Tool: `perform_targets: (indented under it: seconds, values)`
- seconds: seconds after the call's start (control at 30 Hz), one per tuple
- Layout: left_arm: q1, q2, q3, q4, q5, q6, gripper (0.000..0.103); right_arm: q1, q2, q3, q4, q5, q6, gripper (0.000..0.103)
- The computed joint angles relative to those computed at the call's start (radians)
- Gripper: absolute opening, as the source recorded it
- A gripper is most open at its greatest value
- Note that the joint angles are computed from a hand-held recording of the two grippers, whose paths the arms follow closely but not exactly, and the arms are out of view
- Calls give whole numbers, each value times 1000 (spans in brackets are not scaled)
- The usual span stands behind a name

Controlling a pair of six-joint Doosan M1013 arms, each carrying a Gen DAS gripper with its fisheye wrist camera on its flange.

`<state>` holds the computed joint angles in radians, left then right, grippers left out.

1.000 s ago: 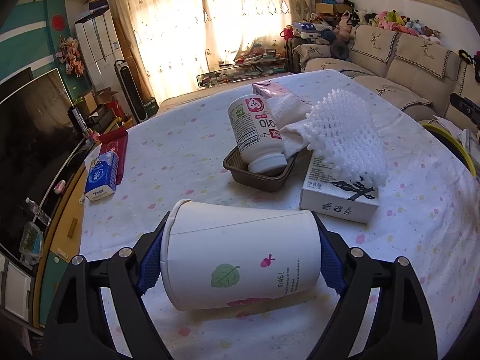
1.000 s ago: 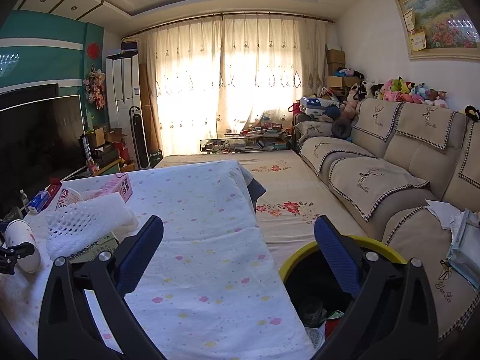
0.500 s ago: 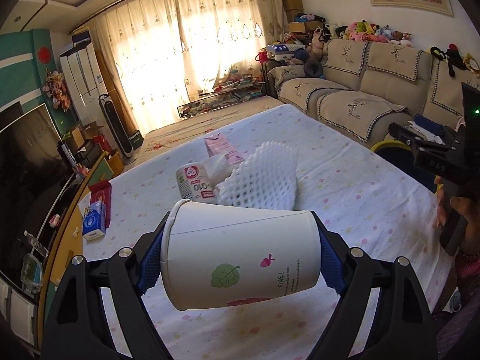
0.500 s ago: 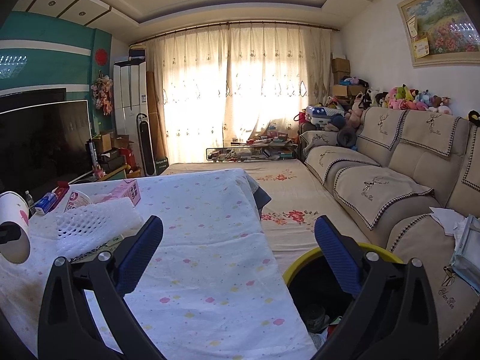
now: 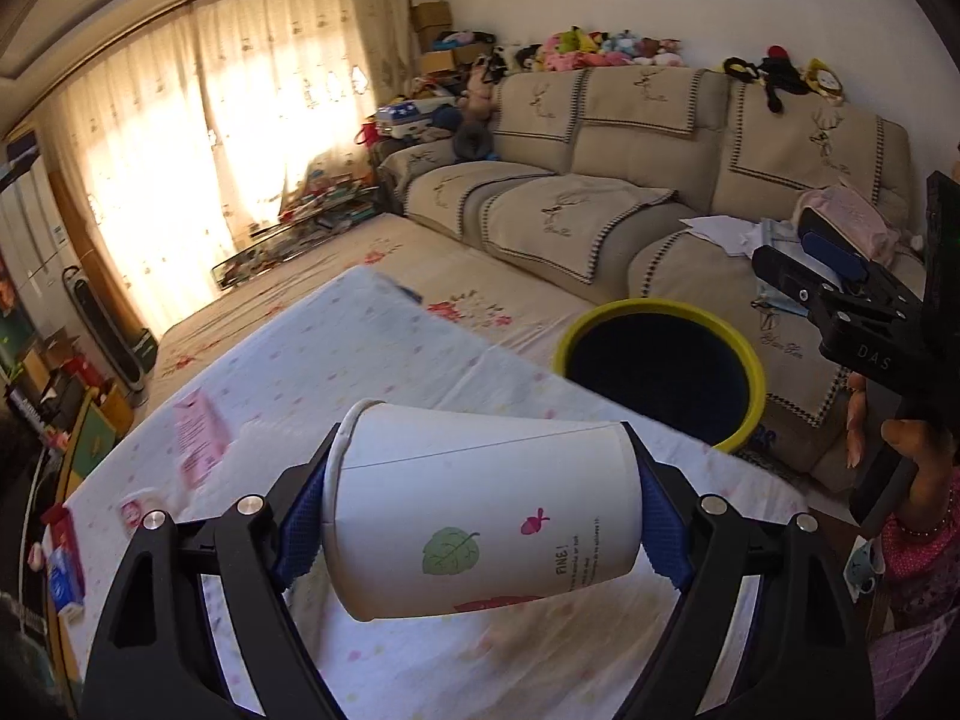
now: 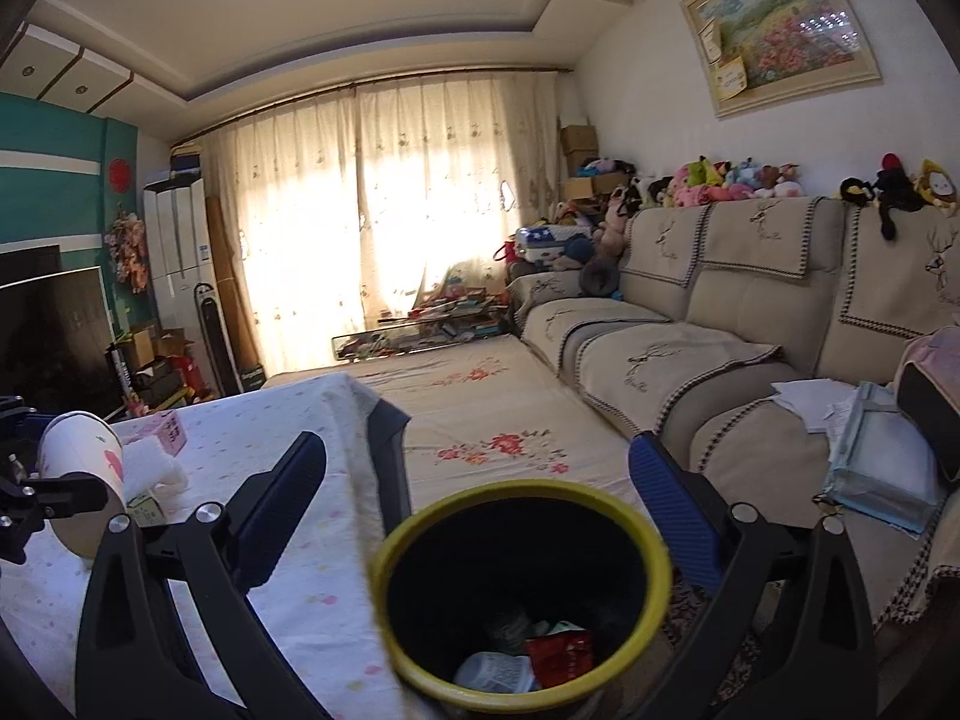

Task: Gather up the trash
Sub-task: 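Carry the paper cup over the bin and open the left gripper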

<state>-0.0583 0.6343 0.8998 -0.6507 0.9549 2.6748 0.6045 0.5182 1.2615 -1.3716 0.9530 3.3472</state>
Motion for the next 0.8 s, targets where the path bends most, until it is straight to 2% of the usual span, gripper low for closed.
perform_targets:
  seconds: [0.23, 0.4, 0.47, 0.6, 0.7, 0.8]
  values:
    - [-110, 76, -99, 36, 81, -14, 84, 1, -66, 103, 13, 164, 56, 96]
    - [-172, 149, -197, 102, 131, -100, 85, -8, -100, 159, 30, 188, 135, 96]
    - [-184, 180, -247, 121, 158, -150, 93, -10, -107, 170, 29, 196, 145, 96]
    - [-181, 228, -330, 119, 201, -233, 93, -10, -112, 179, 16, 201, 160, 96]
    - [-149, 227, -337, 79, 200, -255, 93, -10, -106, 172, 24, 186, 158, 96]
    - [-109, 184, -264, 23, 118, -243, 93, -9, -93, 152, 45, 154, 133, 96]
